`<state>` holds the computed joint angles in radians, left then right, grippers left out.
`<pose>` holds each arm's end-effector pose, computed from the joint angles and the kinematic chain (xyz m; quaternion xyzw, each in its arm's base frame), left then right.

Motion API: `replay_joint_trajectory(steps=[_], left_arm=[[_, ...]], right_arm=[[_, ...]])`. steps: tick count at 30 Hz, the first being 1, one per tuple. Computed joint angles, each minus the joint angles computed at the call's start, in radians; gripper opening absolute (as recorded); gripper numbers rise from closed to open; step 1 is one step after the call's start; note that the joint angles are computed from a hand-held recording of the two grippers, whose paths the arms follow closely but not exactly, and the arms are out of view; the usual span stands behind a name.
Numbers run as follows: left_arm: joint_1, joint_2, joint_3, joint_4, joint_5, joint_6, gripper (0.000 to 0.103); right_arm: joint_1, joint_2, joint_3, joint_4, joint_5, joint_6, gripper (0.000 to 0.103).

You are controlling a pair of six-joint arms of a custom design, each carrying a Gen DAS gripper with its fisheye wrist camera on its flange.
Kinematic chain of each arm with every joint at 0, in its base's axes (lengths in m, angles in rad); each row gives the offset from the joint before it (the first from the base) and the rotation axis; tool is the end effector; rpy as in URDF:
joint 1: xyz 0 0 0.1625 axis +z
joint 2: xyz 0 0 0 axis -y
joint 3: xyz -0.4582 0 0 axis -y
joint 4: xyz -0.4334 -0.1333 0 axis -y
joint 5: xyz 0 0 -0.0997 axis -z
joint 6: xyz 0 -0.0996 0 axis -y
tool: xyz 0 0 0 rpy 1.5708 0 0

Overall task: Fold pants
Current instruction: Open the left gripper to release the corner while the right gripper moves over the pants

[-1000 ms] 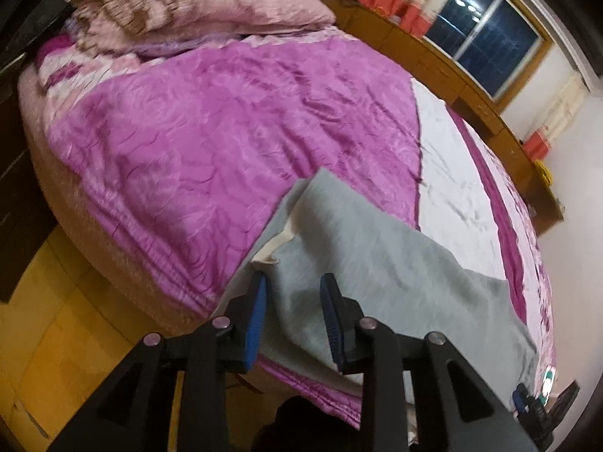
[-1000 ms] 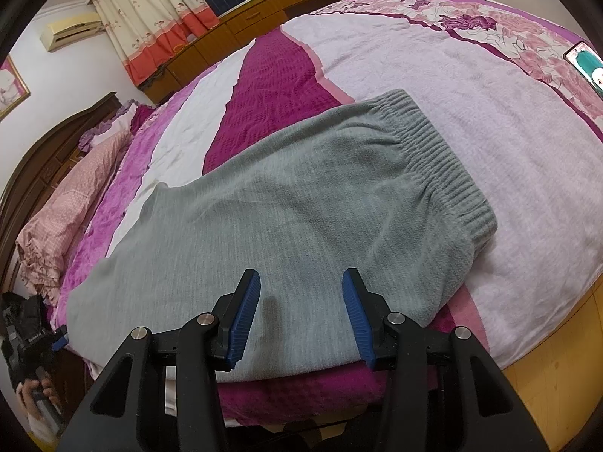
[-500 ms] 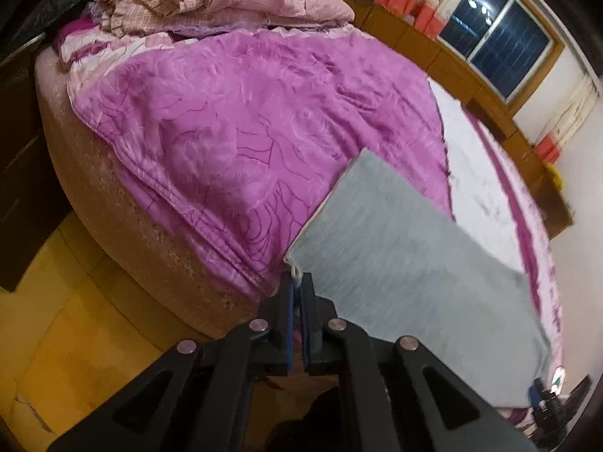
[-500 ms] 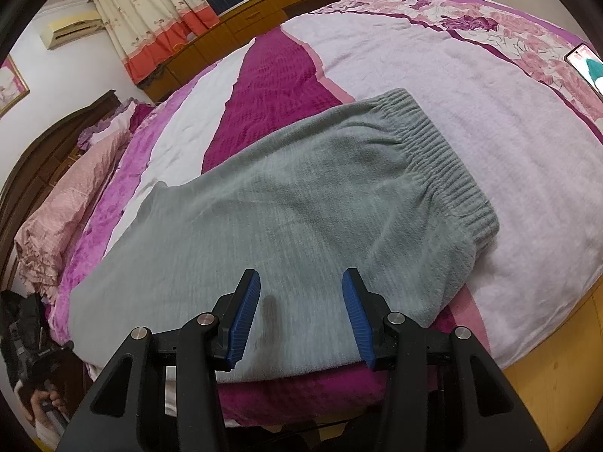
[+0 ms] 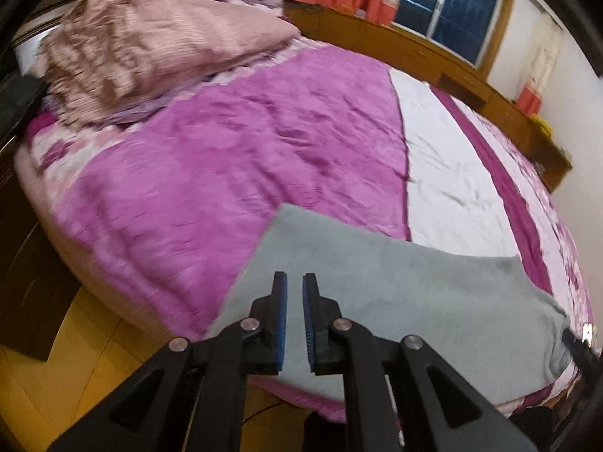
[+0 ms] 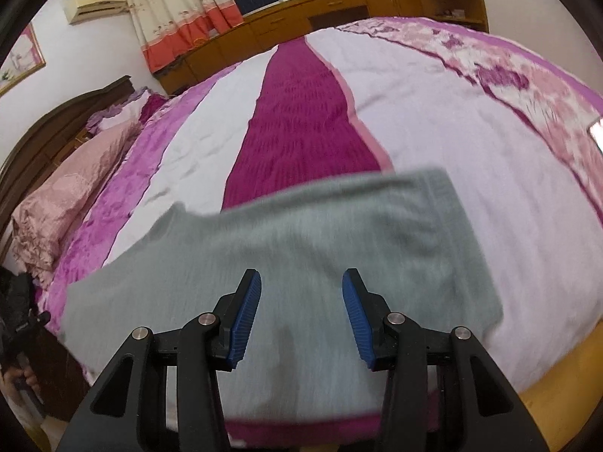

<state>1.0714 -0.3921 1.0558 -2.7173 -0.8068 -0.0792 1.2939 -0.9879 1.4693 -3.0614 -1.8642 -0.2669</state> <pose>-0.2470 -0.8751 0.0532 0.1008 0.8998 -0.3159 0.2836 -0.1100 -0.7694 0.3780 -0.0750 -0.8656 0.4263 0.2517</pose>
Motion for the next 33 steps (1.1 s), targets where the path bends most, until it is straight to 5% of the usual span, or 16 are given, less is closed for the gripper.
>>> replay_joint_trajectory(steps=[6, 9, 16, 25, 33], left_arm=[[0.025, 0.133, -0.224, 0.221, 0.005, -0.030, 0.008], [0.040, 0.152, -0.249, 0.211, -0.004, -0.026, 0.009], [0.041, 0.158, -0.268, 0.240, -0.002, -0.029, 0.009], [0.015, 0.095, -0.176, 0.261, 0.028, -0.112, 0.019], [-0.009, 0.022, -0.045, 0.212, 0.018, -0.147, 0.021]], right_arm=[[-0.018, 0.071, -0.153, 0.099, -0.058, 0.053, 0.039], [-0.036, 0.097, -0.202, 0.142, -0.060, 0.077, 0.037], [-0.022, 0.135, -0.214, 0.051, -0.117, -0.043, 0.041], [-0.003, 0.066, -0.120, 0.054, -0.111, 0.004, 0.049], [-0.007, -0.032, 0.055, -0.041, -0.030, 0.103, 0.063]])
